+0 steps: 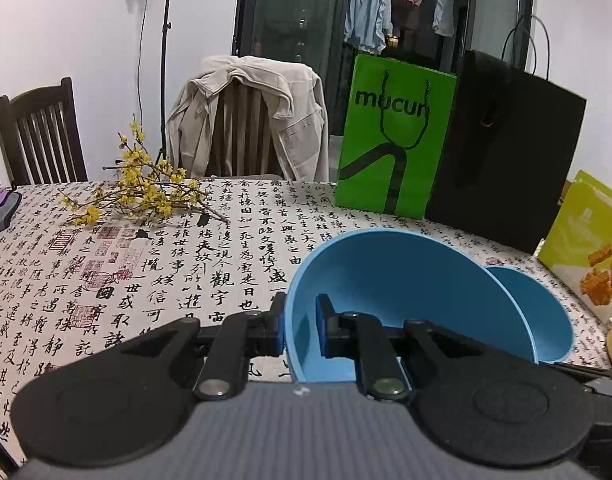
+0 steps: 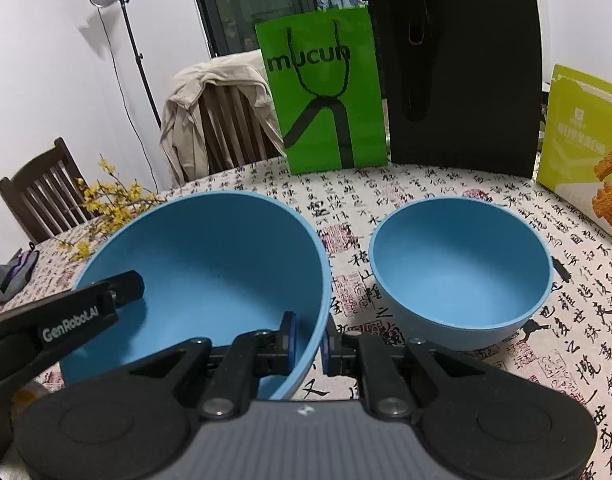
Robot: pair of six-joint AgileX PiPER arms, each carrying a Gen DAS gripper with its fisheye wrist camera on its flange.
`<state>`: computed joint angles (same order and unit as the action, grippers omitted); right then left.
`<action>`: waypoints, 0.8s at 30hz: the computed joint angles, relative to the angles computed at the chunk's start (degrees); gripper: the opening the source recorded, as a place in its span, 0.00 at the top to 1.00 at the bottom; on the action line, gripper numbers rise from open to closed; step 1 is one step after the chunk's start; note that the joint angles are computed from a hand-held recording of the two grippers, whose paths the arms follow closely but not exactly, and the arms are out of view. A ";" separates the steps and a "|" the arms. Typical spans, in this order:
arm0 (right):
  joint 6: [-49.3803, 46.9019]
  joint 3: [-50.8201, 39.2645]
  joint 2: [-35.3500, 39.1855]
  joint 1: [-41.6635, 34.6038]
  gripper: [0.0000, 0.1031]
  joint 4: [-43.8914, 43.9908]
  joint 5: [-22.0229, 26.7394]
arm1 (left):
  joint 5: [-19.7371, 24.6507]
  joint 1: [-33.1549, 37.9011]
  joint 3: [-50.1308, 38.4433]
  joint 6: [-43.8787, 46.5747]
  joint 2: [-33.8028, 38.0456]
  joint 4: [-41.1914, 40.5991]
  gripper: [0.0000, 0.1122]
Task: Organize plates and bowls
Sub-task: 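Lift the held blue bowls with both tools and turn toward the suitcase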
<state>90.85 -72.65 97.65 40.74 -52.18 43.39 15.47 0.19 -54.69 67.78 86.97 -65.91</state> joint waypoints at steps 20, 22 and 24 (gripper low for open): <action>11.76 3.66 -4.87 10.83 0.89 -11.10 9.06 | 7.53 7.58 8.54 15.02 -11.04 -15.62 0.86; 12.83 3.99 -5.21 11.89 0.89 -11.97 9.96 | 8.51 8.57 9.20 15.31 -12.01 -15.97 0.86; 13.47 4.17 -5.44 12.93 0.89 -12.50 10.63 | 9.02 9.43 9.96 16.30 -13.01 -16.80 0.86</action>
